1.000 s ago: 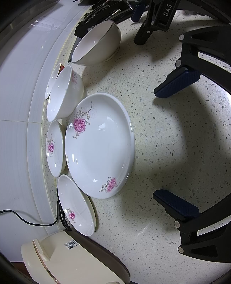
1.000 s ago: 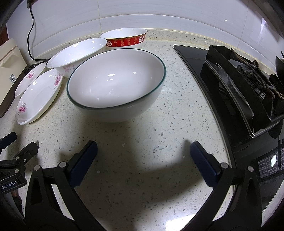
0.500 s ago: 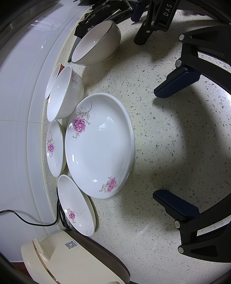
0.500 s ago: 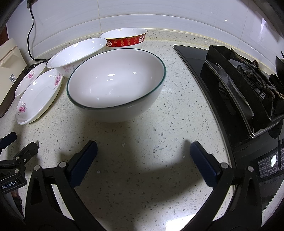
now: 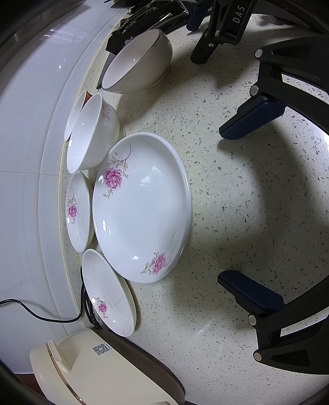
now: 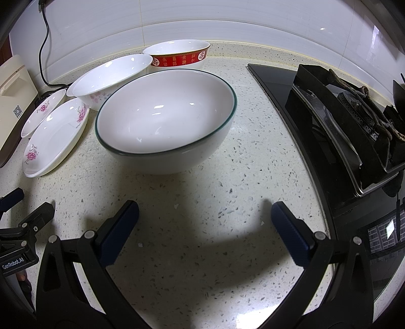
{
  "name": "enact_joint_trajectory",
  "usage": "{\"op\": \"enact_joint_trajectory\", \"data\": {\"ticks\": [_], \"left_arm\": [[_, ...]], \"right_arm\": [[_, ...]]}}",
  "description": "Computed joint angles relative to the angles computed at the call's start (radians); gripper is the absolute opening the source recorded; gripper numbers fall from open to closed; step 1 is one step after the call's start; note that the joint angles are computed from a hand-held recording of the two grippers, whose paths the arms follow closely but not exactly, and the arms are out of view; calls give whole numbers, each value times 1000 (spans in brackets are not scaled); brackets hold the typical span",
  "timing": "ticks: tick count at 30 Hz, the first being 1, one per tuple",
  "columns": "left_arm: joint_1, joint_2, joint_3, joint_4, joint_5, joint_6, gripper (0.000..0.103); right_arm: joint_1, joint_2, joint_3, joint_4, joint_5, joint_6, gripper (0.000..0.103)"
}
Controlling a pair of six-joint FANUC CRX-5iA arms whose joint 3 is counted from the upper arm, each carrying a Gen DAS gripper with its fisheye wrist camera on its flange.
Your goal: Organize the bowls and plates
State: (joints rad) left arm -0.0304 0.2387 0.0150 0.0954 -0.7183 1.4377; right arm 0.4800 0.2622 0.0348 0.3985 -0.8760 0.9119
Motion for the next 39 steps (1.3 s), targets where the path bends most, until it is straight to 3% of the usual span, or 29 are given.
{"op": "enact_joint_trajectory", "data": {"ticks": [22,26,29,30,33,39], "left_arm": [[0,0,0,-2,-1,3,103],[20,-1,-14,66,-11,-99,103],[73,-47,-126,243,53,-204,103],[100,-63,-180,357,78,-271,103],[143,-81,-249,521,118,-345,103],[193,-54,-247,632,130,-348,103]], "right_arm": [[3,-4,-6,4,-1,-13,103],[10,-3,20,-29,-52,7,103],[22,-39,6,-111,-27,119,103],[18,-53,9,-174,-9,179,103],[-21,-82,54,-461,23,382,103],[-37,-58,138,-726,61,533,103]]}}
